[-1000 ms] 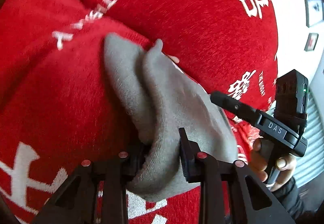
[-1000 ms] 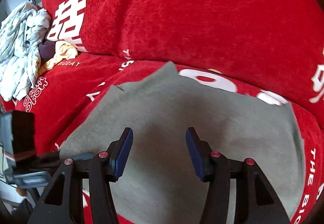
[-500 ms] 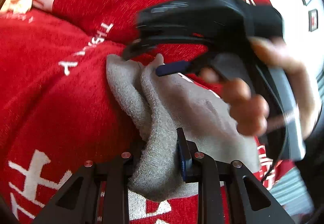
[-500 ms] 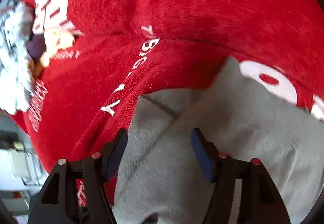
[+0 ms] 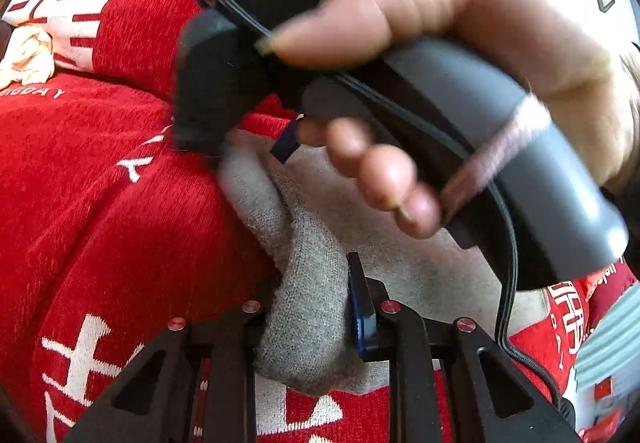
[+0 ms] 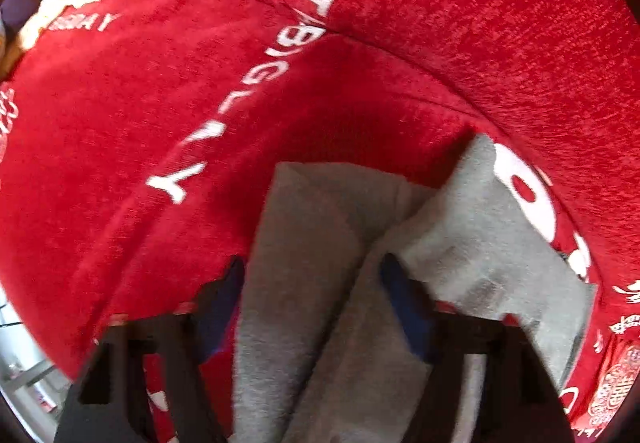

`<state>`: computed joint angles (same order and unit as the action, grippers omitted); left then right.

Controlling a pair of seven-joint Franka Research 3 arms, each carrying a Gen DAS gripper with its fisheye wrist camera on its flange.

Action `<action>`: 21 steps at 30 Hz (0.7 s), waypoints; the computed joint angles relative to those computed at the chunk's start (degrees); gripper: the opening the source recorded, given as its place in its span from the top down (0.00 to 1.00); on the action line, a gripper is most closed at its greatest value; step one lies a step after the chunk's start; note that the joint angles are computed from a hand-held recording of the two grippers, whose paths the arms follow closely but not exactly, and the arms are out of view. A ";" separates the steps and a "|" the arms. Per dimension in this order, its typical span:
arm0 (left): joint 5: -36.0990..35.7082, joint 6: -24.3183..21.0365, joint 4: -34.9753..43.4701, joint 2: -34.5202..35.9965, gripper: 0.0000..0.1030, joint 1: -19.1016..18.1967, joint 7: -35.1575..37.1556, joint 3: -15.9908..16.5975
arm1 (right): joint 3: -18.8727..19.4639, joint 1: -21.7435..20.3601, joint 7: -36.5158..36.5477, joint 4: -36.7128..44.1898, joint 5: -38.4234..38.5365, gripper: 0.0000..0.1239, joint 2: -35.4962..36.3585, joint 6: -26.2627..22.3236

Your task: Fold small clothes

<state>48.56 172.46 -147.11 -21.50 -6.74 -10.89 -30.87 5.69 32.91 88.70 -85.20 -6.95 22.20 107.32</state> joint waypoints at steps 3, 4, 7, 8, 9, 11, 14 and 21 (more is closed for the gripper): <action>-1.28 -0.58 0.37 0.49 0.76 -1.23 1.24 1.05 | -0.36 -1.07 -0.36 -3.50 -0.04 0.86 -2.15 4.05; -1.63 -1.35 0.66 0.64 0.76 -1.65 1.75 1.18 | -0.18 -1.97 -1.03 -4.20 1.54 0.87 -2.70 4.88; -2.27 -4.47 1.99 1.29 0.76 -3.22 3.14 1.49 | 0.24 -3.78 -3.24 -7.42 4.52 0.87 -4.88 8.23; -2.41 -5.40 2.40 1.47 0.76 -3.81 3.47 1.70 | 0.31 -4.18 -3.72 -8.23 5.16 0.87 -5.41 9.01; -2.81 -6.25 2.64 1.57 0.76 -4.61 3.97 2.17 | 0.41 -4.73 -4.26 -9.15 6.30 0.87 -6.02 9.97; -2.72 -7.40 3.07 1.79 0.76 -5.43 4.07 2.52 | 0.58 -5.70 -5.33 -10.35 8.40 0.87 -6.81 11.33; -2.98 -9.23 3.27 1.62 0.76 -6.92 4.75 3.17 | 0.89 -6.44 -6.91 -11.37 10.29 0.88 -7.60 12.79; -5.71 -13.91 4.66 1.80 0.77 -10.21 7.92 5.00 | 1.11 -9.49 -11.68 -15.00 18.76 0.88 -11.47 15.80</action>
<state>42.85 158.55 -142.45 -19.71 -16.95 -2.98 -25.87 6.81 23.42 77.02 -100.20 11.80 10.73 123.13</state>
